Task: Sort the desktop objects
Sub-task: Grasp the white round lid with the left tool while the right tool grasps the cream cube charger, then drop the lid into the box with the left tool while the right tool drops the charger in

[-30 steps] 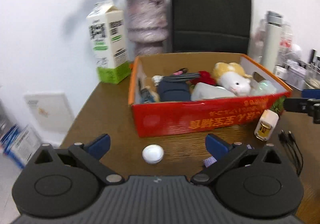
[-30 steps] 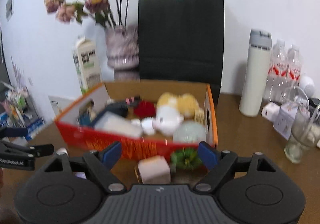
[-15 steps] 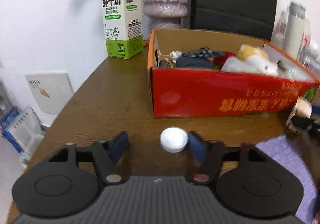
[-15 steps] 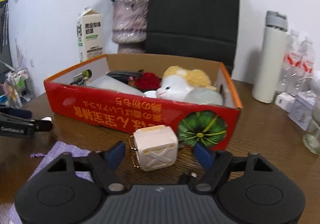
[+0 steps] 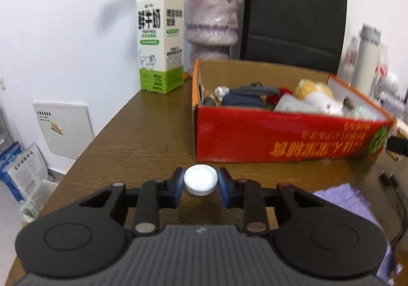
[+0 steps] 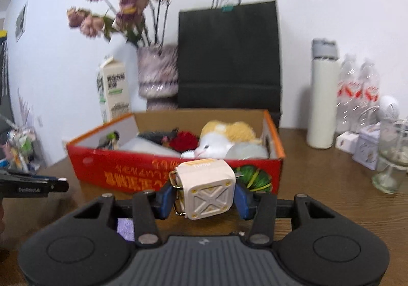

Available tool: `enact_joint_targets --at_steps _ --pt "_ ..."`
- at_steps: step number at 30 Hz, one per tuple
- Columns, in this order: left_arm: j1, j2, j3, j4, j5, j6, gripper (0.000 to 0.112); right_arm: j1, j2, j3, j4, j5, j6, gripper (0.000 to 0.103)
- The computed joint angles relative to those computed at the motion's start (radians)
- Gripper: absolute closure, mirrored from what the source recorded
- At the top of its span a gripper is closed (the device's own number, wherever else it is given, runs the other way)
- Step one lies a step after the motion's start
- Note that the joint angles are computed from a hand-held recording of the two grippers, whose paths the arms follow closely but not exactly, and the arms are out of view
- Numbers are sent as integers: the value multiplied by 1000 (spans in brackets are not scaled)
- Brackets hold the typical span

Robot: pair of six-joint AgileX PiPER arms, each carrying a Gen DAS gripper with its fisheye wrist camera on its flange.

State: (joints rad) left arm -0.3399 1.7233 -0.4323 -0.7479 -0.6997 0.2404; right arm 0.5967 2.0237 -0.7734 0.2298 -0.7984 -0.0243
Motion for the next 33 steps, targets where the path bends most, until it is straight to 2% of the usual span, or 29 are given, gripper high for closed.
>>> enact_joint_targets --at_steps 2,4,6,10,12,14,18,23,26,28,29,31,33 --pt "12 -17 20 48 -21 -55 83 27 -14 35 78 -63 -27 56" --pt "-8 -18 19 -9 -49 -39 83 48 -20 66 122 -124 -34 56" --pt "-5 -13 3 -59 -38 -11 83 58 -20 76 163 -158 -39 56" --pt "6 -19 -10 -115 -13 18 83 44 -15 62 198 -129 -26 56" --pt "-5 -34 12 -96 -48 -14 83 33 -15 59 193 -111 -11 56" --pt "-27 -30 21 -103 -88 -16 83 31 -15 67 188 -125 -2 56" --pt "-40 -18 7 -125 -91 16 83 30 -14 84 156 -166 12 56" --pt "-77 -29 11 -145 -115 12 83 37 -42 99 152 -177 0 56" --pt "-82 -84 25 -102 -130 -24 83 22 -89 124 95 -191 36 56" --pt "-50 -149 9 -36 -74 -23 83 16 -127 123 80 -187 18 56" --pt "-26 -170 -8 3 -38 -27 83 8 -149 108 70 -156 9 56" --pt "25 -186 -83 68 65 -29 83 -21 -183 60 17 -63 27 56" --pt "47 -159 -182 56 146 18 83 -69 -201 -22 -118 79 121 56"
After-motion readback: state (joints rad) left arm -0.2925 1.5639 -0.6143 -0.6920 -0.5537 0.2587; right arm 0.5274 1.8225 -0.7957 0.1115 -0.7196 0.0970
